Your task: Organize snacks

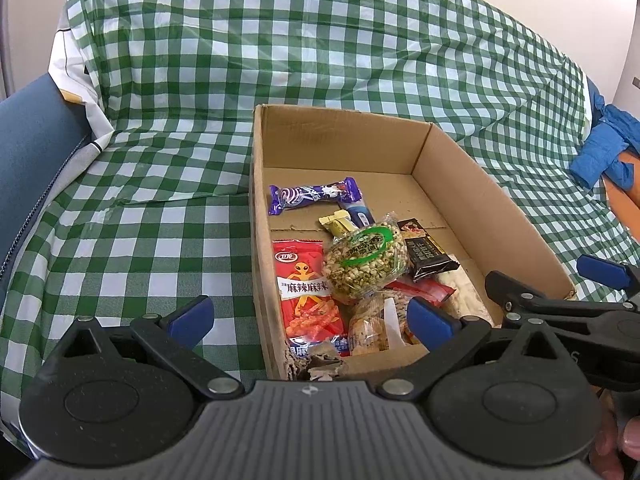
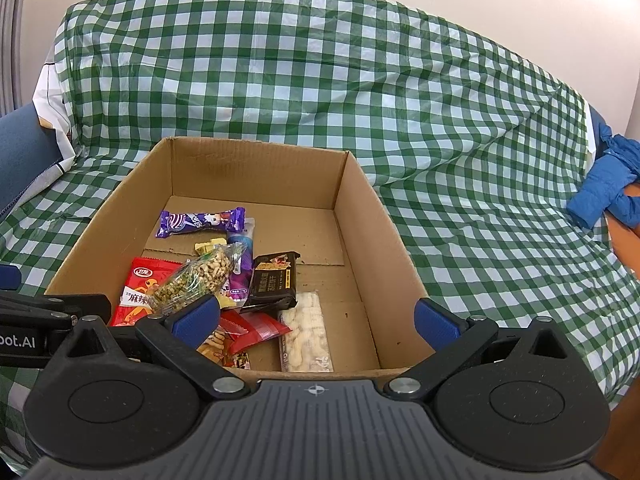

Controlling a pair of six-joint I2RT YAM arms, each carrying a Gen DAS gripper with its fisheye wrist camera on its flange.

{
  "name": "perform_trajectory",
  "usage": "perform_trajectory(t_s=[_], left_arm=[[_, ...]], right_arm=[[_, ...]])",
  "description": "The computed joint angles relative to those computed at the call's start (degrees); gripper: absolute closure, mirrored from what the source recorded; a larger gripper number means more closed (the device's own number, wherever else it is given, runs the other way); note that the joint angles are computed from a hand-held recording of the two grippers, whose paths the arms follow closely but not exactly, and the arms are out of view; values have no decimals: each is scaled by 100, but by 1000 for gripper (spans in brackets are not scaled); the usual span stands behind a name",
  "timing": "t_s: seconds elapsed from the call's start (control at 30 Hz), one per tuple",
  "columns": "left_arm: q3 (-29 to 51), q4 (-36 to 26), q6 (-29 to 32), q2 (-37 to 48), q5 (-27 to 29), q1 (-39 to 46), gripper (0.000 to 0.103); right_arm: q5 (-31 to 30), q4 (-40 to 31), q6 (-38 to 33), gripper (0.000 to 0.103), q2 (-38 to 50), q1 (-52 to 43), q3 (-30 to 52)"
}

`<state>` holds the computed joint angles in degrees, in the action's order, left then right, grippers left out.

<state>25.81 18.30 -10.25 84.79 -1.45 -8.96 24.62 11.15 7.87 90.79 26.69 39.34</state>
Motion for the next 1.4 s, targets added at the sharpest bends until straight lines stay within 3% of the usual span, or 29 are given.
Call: perform_trajectory(t_s=[1.4], left_arm=[[-11,65,-64,39,-53,-85,0]], right_arm=[[17,29,-1,1,33,8,-15]])
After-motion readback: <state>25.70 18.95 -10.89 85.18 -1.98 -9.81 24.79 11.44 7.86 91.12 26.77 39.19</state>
